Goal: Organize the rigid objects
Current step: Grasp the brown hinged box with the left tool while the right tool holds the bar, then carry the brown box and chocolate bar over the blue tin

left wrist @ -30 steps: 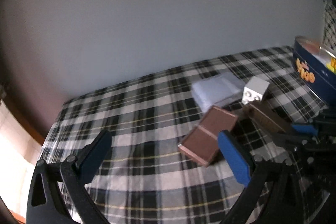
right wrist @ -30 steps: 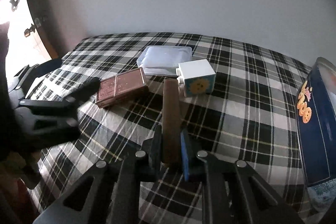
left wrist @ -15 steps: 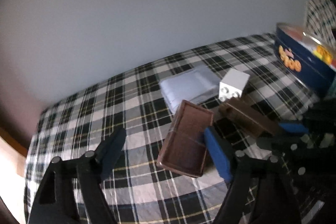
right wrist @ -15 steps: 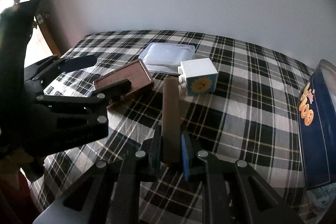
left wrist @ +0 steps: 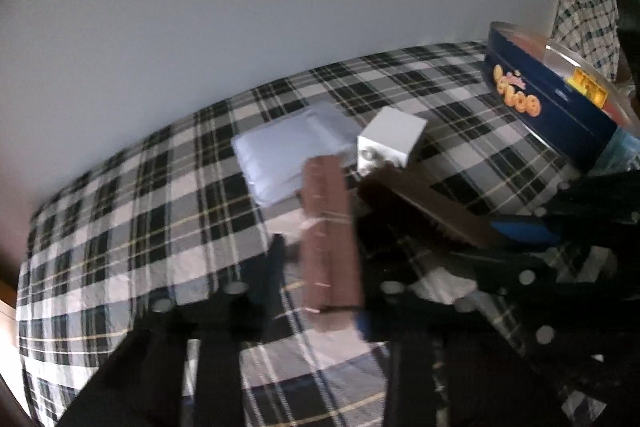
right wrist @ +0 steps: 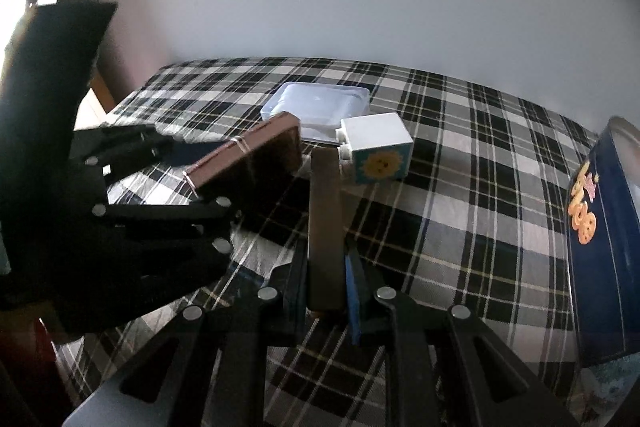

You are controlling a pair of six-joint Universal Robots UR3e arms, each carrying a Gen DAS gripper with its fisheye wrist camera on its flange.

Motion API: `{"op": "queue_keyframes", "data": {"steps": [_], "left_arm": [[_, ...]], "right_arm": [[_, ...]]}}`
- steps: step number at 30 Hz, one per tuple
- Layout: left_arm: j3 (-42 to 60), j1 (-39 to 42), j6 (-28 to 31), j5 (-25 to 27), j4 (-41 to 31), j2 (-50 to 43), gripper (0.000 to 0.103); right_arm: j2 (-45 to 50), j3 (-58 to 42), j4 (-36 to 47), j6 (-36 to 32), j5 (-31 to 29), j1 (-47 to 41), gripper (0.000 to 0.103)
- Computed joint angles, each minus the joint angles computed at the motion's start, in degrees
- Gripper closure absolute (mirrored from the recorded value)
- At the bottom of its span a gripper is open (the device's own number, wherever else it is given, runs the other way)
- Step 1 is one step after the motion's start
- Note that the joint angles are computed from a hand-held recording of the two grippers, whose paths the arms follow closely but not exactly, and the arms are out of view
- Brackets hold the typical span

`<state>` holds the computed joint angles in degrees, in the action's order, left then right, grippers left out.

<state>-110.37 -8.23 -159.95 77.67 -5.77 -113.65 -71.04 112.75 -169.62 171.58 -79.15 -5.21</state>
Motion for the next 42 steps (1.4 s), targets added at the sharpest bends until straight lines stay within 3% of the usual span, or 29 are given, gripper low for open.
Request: {"op": "queue_keyframes", "data": {"steps": [6,12,24,29,35,42], "left_arm": [[-1.65,0.6,-4.99,-1.16,2.54,0.6,0.087],[-8.41,4.41,-11.92,-4.62,11.26,3.51,0.088],[-16.8,3.96,-25.44,-3.44,26.1,5.29,0.088],[-17.61,-1.82,-26.95,3.87,32.83,4.91,0.088],[-16.85,-6.58,-30.55,8.26,37.1,3.73,0.088],[-12.7,-12.93,-32.37,14.92,36.5,1.65,0.088]], "right_arm": [[-1.34,2.23,-1.64,0.8,2.79,-2.03,0.085],[-4.05,5.68,-5.13,0.71,5.78,-4.03,0.086],[-12.22,14.02,-9.07,1.09,20.01,-13.65,0.089],[-19.47,21.88,-16.49,-0.08,27.12,-19.63,0.089],[-28.59,31.97,-23.76,-2.52,33.64,-28.75,0.089],[-40.05,38.41,-17.56,-9.02,42.03,-40.95,0.089]]}}
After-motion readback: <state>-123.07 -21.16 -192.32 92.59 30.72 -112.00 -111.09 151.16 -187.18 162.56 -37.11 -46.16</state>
